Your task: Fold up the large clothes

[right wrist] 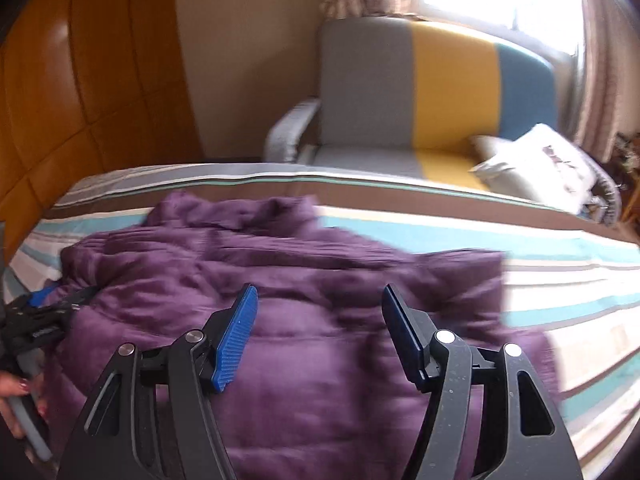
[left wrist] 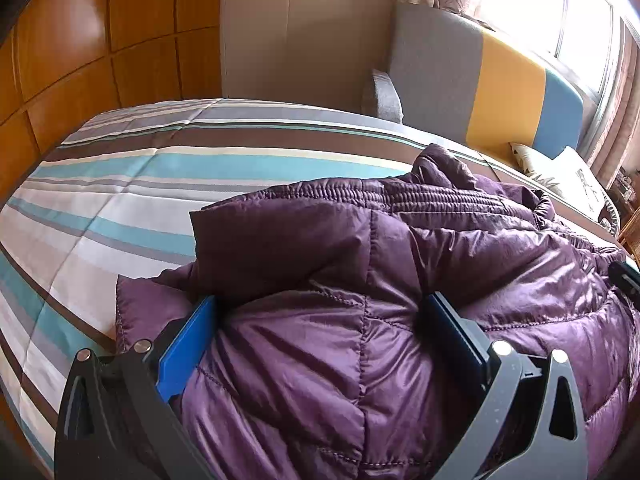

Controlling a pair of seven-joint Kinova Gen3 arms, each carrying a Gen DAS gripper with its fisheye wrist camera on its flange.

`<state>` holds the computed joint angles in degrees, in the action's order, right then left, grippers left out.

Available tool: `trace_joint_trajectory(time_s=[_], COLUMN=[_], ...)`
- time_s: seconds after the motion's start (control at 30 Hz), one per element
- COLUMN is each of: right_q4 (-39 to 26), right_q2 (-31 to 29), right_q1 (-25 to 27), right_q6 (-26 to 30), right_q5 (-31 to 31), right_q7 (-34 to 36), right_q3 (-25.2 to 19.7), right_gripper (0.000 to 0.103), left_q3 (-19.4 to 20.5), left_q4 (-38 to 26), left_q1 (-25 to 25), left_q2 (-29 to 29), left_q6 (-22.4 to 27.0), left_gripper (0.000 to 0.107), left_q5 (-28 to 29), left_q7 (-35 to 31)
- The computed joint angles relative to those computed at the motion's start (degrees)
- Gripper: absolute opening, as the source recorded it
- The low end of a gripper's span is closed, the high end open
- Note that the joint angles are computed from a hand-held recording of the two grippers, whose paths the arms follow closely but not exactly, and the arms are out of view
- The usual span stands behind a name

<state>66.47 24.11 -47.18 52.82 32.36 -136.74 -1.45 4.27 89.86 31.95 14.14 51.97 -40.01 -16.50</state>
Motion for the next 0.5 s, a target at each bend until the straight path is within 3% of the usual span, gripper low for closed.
trace_joint_trajectory(time_s=[0.13, 0.23, 0.5], right_q4=[1.1, 5.4, 7.3], right_q2=[0.1, -0.9, -0.6], right_q1=[1.1, 5.1, 5.5], right_q6=[3.5, -1.0, -4.3], right_q5=[0.2, -2.2, -3.0], right_q7=[-1.4, -3.2, -3.9], right_q3=[1.8, -0.3, 0.1], right_gripper=[0.066, 0.076, 0.076], left_q3=[0.0, 0.1, 0.1], left_q4=[-0.4, -0.8, -0.7], left_q1=[0.6, 0.9, 2.4], left_q2=[0.3, 0.5, -0.4], left_q6=[0.9, 1.4, 4.8], left_gripper=[0.101, 0.101, 0.101], left_q5=[-0.6, -0.7, -1.4], left_q7=[0.5, 0.6, 3.6])
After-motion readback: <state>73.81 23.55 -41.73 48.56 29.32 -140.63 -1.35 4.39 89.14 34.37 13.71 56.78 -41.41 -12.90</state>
